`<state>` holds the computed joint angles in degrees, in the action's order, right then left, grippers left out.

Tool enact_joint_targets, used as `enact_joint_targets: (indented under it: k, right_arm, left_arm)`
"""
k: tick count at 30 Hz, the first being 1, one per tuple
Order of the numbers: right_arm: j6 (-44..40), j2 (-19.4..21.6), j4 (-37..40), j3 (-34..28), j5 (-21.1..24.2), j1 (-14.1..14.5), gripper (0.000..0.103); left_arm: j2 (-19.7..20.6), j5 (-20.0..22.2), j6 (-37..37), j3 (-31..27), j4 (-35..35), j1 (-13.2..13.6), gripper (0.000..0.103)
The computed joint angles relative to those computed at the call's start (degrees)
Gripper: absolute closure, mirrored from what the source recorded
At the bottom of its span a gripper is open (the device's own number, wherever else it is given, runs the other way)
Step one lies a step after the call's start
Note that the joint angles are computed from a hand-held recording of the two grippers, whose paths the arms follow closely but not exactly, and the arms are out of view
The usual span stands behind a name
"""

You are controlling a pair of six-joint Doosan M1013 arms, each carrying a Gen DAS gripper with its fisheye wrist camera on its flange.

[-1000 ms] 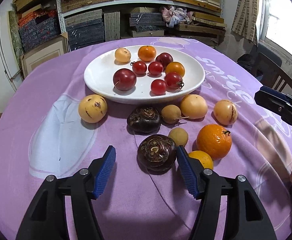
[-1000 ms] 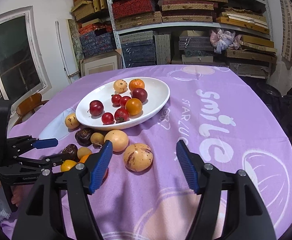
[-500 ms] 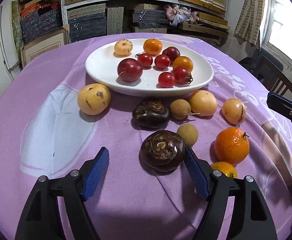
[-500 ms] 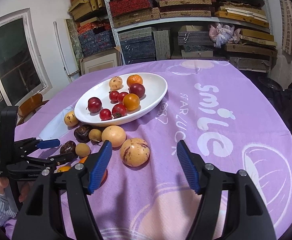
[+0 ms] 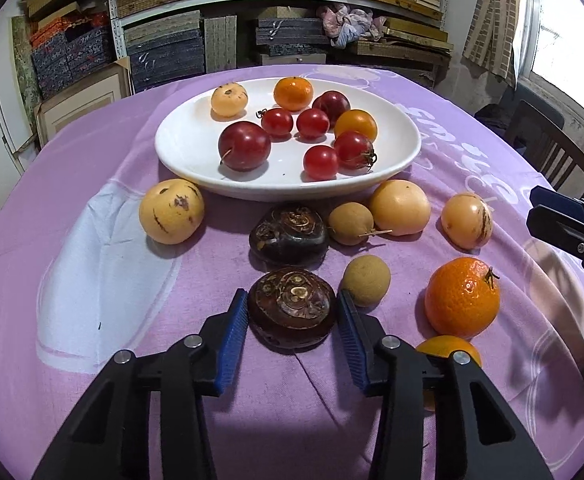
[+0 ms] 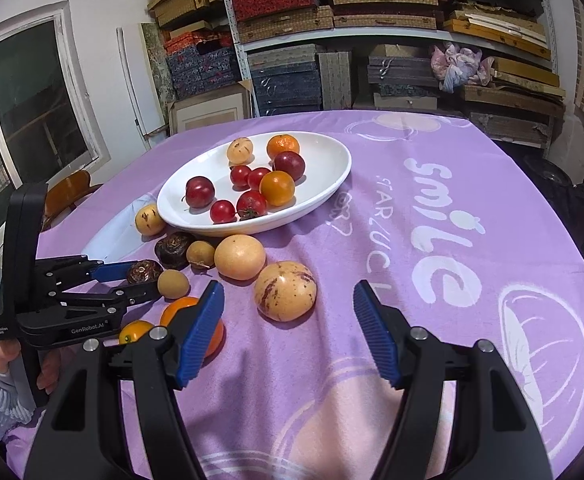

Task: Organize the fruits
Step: 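Grasp a dark brown round fruit with the left tool, then grasp a large speckled pepino with the right tool while the left tool holds the dark fruit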

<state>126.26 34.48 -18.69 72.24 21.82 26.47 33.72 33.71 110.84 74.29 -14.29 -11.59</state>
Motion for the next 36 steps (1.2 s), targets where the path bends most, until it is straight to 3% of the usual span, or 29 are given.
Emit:
enact_joint_targets:
  k: [7,16,23,32,36]
  right_arm:
    - [-3.9,0.3,3.1,-0.4,0.8,0.1,0.037]
    - [-7.6,2.6,3.8,-4.2,5.5,0.6,0.037]
    - [-10.0,6.4,4.8,-11.1,13.2,0.6,0.050]
    - [-11.8,8.7,7.2,-14.4,17.0,-0.2,0.058]
    - [-11.9,8.4,7.5,-14.0,16.7,-0.3,0.058]
  left_arm:
    - [-1.2,-2.6,0.8,2.0,-1.2,0.3,0.058]
    - [-4.3,-5.7,5.3,5.2,-9.6,1.9,0.058]
    - [-4.5,-5.0,5.9,5.1,-10.4,1.9,0.058]
    - [-3.5,-2.7,4.2,3.3,-9.6,2.1,0.058]
    - [-3.4,-2.3,4.7,3.2,-10.4,2.2,0.058]
